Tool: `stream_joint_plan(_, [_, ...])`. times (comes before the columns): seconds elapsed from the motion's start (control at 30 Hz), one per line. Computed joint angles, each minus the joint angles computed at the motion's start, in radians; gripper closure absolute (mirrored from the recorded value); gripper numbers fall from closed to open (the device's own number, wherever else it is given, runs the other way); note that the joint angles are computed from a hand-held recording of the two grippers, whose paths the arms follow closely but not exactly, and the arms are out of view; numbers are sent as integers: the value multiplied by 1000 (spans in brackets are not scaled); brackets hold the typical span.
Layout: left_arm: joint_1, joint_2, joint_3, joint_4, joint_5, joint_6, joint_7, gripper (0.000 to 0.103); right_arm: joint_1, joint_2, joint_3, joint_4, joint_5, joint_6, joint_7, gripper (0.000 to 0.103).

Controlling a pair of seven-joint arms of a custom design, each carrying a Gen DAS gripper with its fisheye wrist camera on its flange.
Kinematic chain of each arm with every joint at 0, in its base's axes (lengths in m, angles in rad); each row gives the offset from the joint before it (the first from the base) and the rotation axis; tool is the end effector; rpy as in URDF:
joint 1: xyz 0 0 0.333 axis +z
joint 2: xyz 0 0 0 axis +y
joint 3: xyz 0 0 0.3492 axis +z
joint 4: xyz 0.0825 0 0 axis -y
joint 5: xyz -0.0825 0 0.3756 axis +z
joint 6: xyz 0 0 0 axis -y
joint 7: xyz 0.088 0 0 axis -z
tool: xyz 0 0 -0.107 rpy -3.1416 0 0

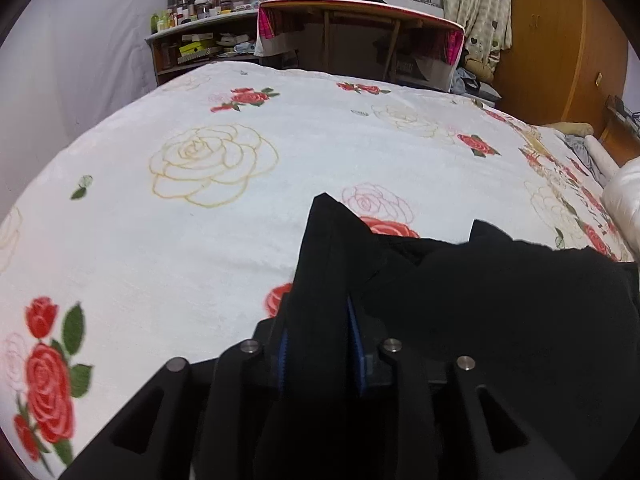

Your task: Fold large clothes

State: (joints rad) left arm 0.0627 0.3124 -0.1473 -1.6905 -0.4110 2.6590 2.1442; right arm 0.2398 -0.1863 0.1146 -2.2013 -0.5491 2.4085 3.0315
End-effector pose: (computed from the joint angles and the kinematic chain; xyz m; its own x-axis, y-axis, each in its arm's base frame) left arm 0.6943 -0.0339 0.5258 -0.3462 -0.9367 0.0527 -0.7130 0.2262 -0.6637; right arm 0.4820 0.1785 0.5397 -0.6278 -0.7466 -0.2201 -0.5744 0.6352 -0.5163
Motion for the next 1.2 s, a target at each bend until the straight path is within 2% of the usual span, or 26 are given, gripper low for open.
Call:
stream_joint_plan(0.1, [37, -25, -14, 15, -74, -57, 20, 68, 1, -53, 23, 12, -41, -51, 18, 60])
stream_joint_plan(0.23, [71, -95, -19, -34, -191, -29, 88, 63, 3, -129, 92, 24, -170, -112, 98, 50])
stream_joint_plan(0.33, [104, -205, -31, -136, -408, -51, 253, 63, 34, -133, 131, 34, -212, -100, 110, 50])
stream_joint_plan(0.4, [95, -292, -21, -232, -540, -104, 389, 63, 67, -93, 157, 51, -229, -92, 96, 50])
stream_joint_plan(0.47, [61, -349, -9, -311, -587, -130, 486, 63, 97, -36, 157, 70, -221, -89, 75, 50])
stream_joint_plan(0.53, [11, -363, -13, -377, -572, -69, 563, 63, 121, 27, 143, 85, -204, -115, 54, 50])
stream_joint_plan(0.6, [-23, -313, -11, -389, -476, 7, 476, 62, 132, 44, 128, 74, -248, -125, 90, 50])
stream_joint_plan(0.67, [-36, -272, 9, -368, -545, 14, 485, 63, 135, 41, 106, 49, -275, -95, 133, 50])
stream_joint_plan(0.8, [-62, -250, -4, -380, -605, 115, 554, 64, 140, 62, 90, 27, -337, -75, 195, 51])
stream_joint_plan(0.87, [-64, -241, -2, -374, -606, 111, 542, 64, 142, 71, 83, 30, -346, -80, 211, 51])
stream_joint_plan(0.93, [-69, -242, 4, -370, -527, 105, 477, 64, 151, 82, 79, 50, -325, -103, 186, 51])
stream_joint_plan(1.0, [-76, -256, 19, -359, -350, 85, 336, 65, 158, 76, 71, 68, -273, -121, 136, 51])
stream_joint_plan(1.03, [-72, -264, 23, -350, -322, 70, 308, 65, 162, 72, 69, 89, -236, -151, 102, 51])
stream_joint_plan(1.1, [-63, -266, 21, -314, -365, 78, 352, 65, 156, 36, 72, 95, -266, -161, 125, 51])
stream_joint_plan(1.17, [-64, -233, 16, -276, -368, 135, 381, 64, 138, 19, 65, 90, -293, -144, 130, 51])
stream_joint_plan(1.2, [-72, -200, 19, -254, -300, 167, 334, 64, 128, 23, 59, 94, -286, -147, 115, 51])
